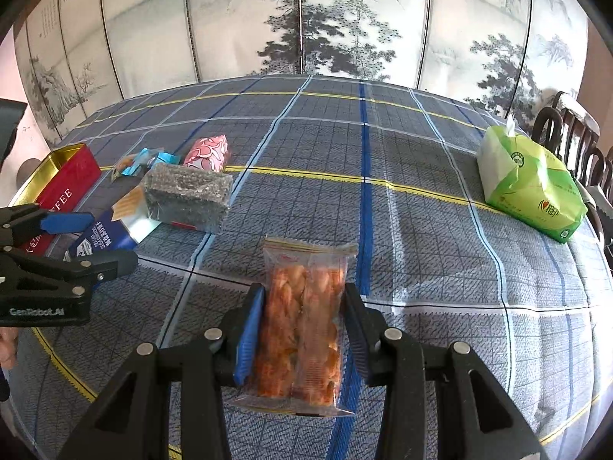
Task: Organize snacks
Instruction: 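Grasp the blue soda crackers pack with the left gripper, then carry the crackers pack into the gold tray and open the left gripper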
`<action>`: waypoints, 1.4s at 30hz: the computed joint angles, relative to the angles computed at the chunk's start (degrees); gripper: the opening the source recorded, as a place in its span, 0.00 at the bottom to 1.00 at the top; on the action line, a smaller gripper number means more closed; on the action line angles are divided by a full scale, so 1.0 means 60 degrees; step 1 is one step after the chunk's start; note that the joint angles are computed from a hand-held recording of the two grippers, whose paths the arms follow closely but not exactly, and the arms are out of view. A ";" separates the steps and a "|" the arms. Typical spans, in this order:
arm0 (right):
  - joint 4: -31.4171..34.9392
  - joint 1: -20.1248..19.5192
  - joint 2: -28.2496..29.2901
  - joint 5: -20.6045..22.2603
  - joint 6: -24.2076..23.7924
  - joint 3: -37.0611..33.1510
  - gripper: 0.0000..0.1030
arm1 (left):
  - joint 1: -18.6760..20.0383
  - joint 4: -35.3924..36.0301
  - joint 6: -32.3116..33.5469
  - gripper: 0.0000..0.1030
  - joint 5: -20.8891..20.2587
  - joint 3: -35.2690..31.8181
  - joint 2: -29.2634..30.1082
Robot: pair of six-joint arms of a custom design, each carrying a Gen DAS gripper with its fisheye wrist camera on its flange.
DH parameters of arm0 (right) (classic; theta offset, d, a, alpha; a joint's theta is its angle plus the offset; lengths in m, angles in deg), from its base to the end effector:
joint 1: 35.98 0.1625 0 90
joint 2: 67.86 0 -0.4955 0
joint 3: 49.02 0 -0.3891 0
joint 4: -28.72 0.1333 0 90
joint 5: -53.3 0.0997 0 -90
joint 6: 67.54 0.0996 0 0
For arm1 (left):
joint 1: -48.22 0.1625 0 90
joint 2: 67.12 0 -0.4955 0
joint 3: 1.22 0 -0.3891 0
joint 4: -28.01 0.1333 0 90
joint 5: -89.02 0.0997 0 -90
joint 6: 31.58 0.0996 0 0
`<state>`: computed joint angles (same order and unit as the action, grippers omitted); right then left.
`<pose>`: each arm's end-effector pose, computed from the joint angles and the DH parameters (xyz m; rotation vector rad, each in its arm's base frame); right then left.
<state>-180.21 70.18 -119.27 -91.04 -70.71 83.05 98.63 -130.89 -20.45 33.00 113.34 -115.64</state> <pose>0.1857 -0.4527 0.1820 -0.0163 -2.1640 0.8582 -0.2303 -0.5750 0.1006 1.0817 2.3280 -0.2549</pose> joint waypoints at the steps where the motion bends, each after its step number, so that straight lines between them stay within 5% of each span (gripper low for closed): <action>1: 0.0000 0.0000 0.0000 0.0000 0.0000 0.0000 0.40 | 0.0037 0.0085 -0.0058 0.62 -0.0133 -0.0028 -0.0034; 3: -0.0001 -0.0002 -0.0002 -0.0005 -0.0011 -0.0002 0.40 | 0.0052 0.0140 -0.0124 0.50 -0.0200 -0.0059 -0.0066; 9: 0.0010 0.0009 0.0000 -0.0015 0.0001 0.0000 0.40 | 0.0050 0.0197 -0.0149 0.46 -0.0275 0.0023 -0.0177; 42: 0.0013 0.0042 0.0063 -0.0125 -0.0046 -0.0015 0.41 | -0.0109 0.0769 -0.0544 0.45 -0.0237 0.0657 -0.2165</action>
